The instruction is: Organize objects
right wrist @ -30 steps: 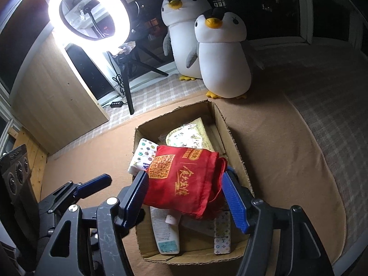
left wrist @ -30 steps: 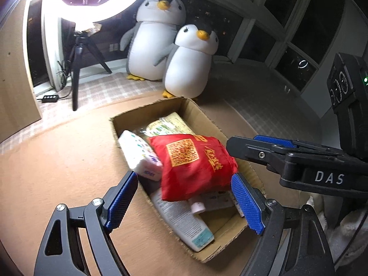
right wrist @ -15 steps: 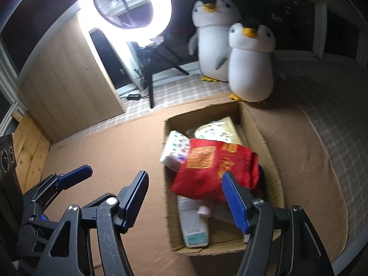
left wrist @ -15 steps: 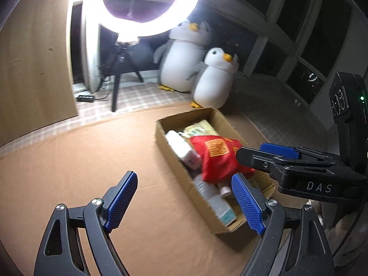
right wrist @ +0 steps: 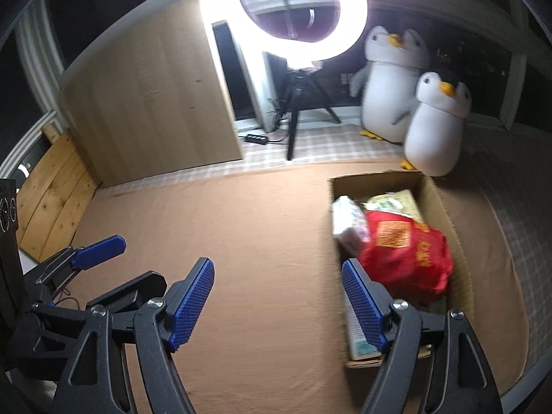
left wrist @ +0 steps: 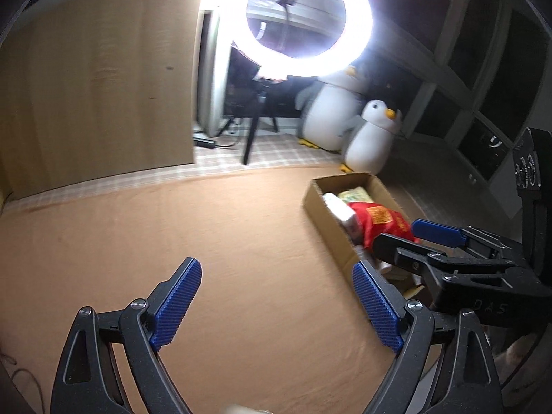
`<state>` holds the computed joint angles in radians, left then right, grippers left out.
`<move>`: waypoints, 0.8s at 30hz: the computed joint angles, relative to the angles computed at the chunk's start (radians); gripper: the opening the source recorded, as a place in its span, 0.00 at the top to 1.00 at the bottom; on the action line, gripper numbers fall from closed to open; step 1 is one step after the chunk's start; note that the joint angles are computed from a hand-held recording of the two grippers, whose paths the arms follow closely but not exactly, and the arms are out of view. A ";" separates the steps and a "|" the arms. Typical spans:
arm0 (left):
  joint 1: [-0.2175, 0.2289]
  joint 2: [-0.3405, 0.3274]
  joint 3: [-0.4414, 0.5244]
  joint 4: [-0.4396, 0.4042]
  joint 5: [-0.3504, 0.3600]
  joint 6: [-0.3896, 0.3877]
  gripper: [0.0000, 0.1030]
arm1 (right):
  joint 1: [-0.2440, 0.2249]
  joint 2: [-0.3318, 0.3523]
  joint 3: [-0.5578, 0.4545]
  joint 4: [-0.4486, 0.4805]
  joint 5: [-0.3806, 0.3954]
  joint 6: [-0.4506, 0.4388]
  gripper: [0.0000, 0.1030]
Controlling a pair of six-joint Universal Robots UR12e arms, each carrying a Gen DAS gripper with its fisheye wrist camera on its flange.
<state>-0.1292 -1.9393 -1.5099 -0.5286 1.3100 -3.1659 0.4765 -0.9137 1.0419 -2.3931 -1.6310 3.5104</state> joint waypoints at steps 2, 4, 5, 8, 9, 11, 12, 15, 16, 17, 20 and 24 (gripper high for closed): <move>0.011 0.018 -0.025 0.008 0.021 0.002 0.11 | 0.011 0.006 -0.009 -0.001 0.000 -0.002 0.28; 0.026 0.039 -0.055 0.014 0.033 -0.005 0.11 | 0.023 0.011 -0.018 -0.003 -0.009 -0.004 0.27; 0.032 0.048 -0.067 0.018 0.039 -0.008 0.11 | 0.028 0.014 -0.022 -0.004 -0.013 -0.007 0.26; 0.048 0.072 -0.102 0.031 0.069 -0.015 0.10 | 0.046 0.019 -0.030 -0.004 -0.031 -0.014 0.26; 0.054 0.080 -0.113 0.034 0.076 -0.019 0.09 | 0.052 0.020 -0.032 -0.005 -0.037 -0.017 0.26; 0.066 0.096 -0.136 0.042 0.091 -0.029 0.09 | 0.062 0.024 -0.038 -0.006 -0.049 -0.024 0.26; 0.070 0.102 -0.145 0.049 0.102 -0.032 0.09 | 0.070 0.026 -0.042 -0.007 -0.059 -0.029 0.26; 0.080 0.123 -0.175 0.071 0.129 -0.034 0.07 | 0.085 0.032 -0.052 -0.002 -0.082 -0.039 0.26; 0.085 0.130 -0.185 0.075 0.134 -0.035 0.06 | 0.091 0.035 -0.056 0.000 -0.091 -0.045 0.26; 0.088 0.136 -0.194 0.080 0.138 -0.036 0.06 | 0.096 0.037 -0.059 0.001 -0.099 -0.048 0.26; 0.097 0.154 -0.218 0.093 0.154 -0.037 0.04 | 0.110 0.042 -0.069 0.003 -0.127 -0.059 0.24; 0.109 0.169 -0.239 0.092 0.160 -0.042 0.04 | 0.124 0.046 -0.070 -0.005 -0.146 -0.067 0.21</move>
<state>-0.0198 -1.7699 -1.7493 -0.4363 1.4704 -3.2083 0.6001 -0.8682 0.9716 -2.3977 -1.7766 3.4431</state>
